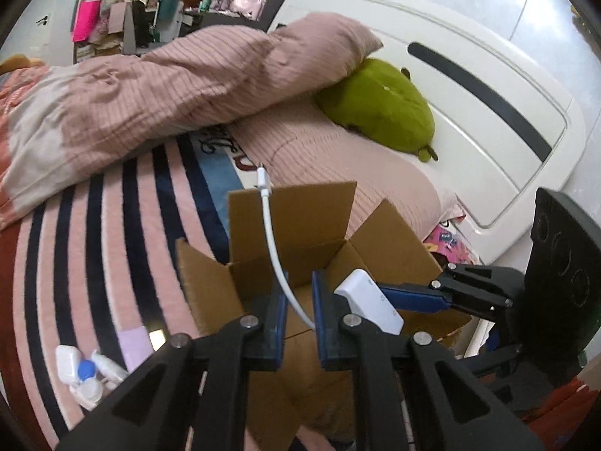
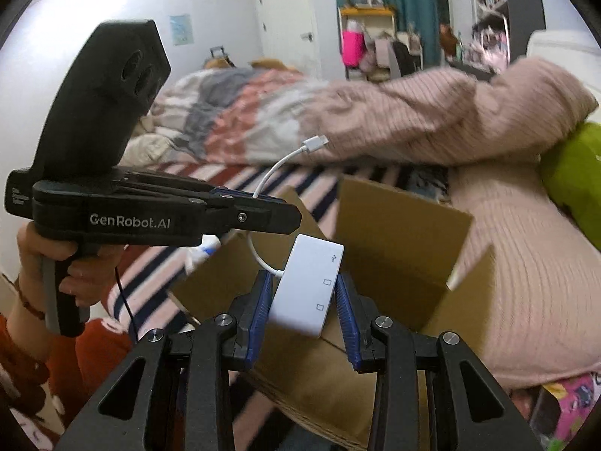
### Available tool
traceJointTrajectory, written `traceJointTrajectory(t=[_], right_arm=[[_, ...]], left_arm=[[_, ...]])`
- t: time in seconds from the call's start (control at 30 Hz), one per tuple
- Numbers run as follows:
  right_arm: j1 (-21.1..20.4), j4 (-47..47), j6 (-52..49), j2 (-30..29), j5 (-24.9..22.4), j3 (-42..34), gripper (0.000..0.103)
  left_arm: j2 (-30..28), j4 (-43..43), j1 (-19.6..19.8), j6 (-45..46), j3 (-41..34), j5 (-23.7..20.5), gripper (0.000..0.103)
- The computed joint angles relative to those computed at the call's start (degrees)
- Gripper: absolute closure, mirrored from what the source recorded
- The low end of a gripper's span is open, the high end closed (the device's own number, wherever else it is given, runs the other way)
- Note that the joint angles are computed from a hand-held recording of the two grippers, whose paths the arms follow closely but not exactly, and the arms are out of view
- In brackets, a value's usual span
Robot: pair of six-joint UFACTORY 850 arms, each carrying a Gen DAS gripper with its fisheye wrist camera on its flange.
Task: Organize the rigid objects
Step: 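Carry the adapter to the cardboard box and open the right gripper, then grasp the blue-capped contact-lens case with the right gripper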
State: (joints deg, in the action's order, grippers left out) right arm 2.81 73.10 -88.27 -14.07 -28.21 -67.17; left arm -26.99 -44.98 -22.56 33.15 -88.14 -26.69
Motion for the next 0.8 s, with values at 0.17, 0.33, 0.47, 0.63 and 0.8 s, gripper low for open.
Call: traceJointTrajectory(t=[0.17, 0.33, 0.47, 0.63, 0.8], right_arm=[[-0.18, -12.11, 11.34, -1.89, 1.32, -2.82, 0.072], [0.17, -17.14, 15.47, -2.25, 1.76, -3.38, 0.037], [1.47, -15.52, 13.01, -1.28, 4.35, -2.42, 0.022], [4.37, -13.63, 10.91, -0.08, 8.61, -1.18, 0.011], [8.38, -11.94, 9.42, 0.21, 11.03, -1.41, 0.011]], left_arm=[[-0.05, 3.1, -0.56, -1.78, 0.27, 0.9, 0.064], [2.68, 3.53, -0.31, -1.29, 3.55, 4.5, 0.045], [6.01, 6.3, 0.22, -2.81, 7.52, 8.36, 0.036], [10.73, 6.46, 2.43, -2.05, 13.32, 11.96, 0.033], [15.55, 0.82, 6.74, 3.71, 19.5, 14.01, 0.033]])
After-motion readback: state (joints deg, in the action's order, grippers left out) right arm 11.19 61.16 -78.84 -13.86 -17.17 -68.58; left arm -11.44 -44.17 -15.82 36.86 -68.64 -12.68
